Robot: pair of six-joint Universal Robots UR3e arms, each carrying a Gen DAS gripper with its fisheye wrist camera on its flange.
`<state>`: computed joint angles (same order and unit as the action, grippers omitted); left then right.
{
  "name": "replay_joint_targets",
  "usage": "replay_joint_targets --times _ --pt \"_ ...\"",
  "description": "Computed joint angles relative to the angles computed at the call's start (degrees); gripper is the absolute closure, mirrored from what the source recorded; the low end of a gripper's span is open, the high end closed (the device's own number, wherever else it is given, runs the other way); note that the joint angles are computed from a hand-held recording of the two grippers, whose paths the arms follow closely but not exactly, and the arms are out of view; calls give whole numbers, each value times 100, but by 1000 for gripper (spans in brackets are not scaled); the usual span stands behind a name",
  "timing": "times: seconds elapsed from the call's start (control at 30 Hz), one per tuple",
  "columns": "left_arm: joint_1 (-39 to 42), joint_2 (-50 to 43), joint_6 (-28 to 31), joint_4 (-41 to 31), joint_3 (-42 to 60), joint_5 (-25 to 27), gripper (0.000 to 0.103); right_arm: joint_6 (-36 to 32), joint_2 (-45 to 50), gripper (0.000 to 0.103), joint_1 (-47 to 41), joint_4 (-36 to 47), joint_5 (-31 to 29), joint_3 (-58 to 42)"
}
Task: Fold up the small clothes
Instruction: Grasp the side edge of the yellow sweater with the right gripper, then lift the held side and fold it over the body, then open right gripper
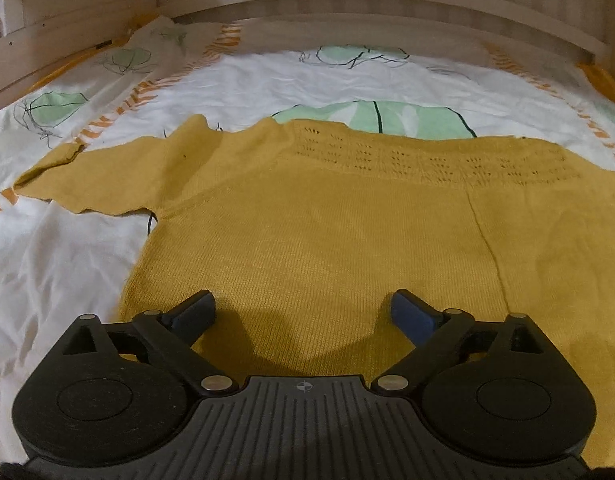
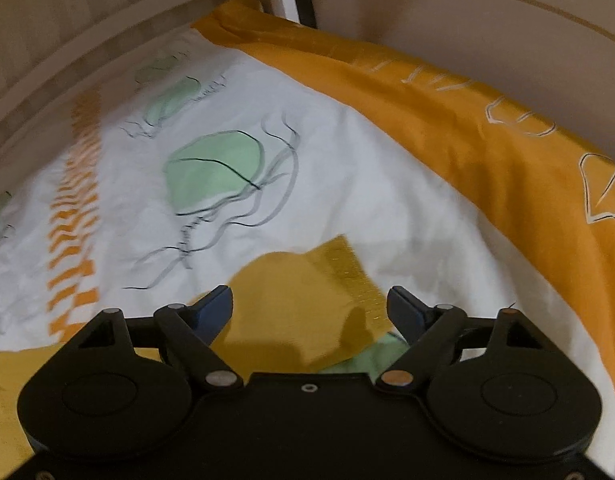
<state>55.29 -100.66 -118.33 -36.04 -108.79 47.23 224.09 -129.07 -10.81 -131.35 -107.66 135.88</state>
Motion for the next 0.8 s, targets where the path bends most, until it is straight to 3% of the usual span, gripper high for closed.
replay_joint_targets --times 0.37,0.4,0.47,0.5,0.53,0.63,0.8 --pt "-118 -135 -331 582 -175 72 0 -463 -105 21 -966 -833 494 1043" --pt "-115 -133 -331 601 -189 71 0 -485 -65 25 -954 -890 488 1066" --pt "-102 -129 -318 624 -213 64 0 -528 19 44 -906 -882 479 1021" --pt "-97 -125 -312 625 -217 60 0 -571 -35 61 -927 -771 530 988" --pt "-97 -125 -312 625 -217 60 0 -632 -187 86 -1017 -639 652 991" --pt "-97 -124 -313 641 -224 63 0 -804 -702 89 -1386 -290 1177 1023" --pt "-96 -134 -308 622 -202 63 0 -390 -593 89 -633 -11 580 366"
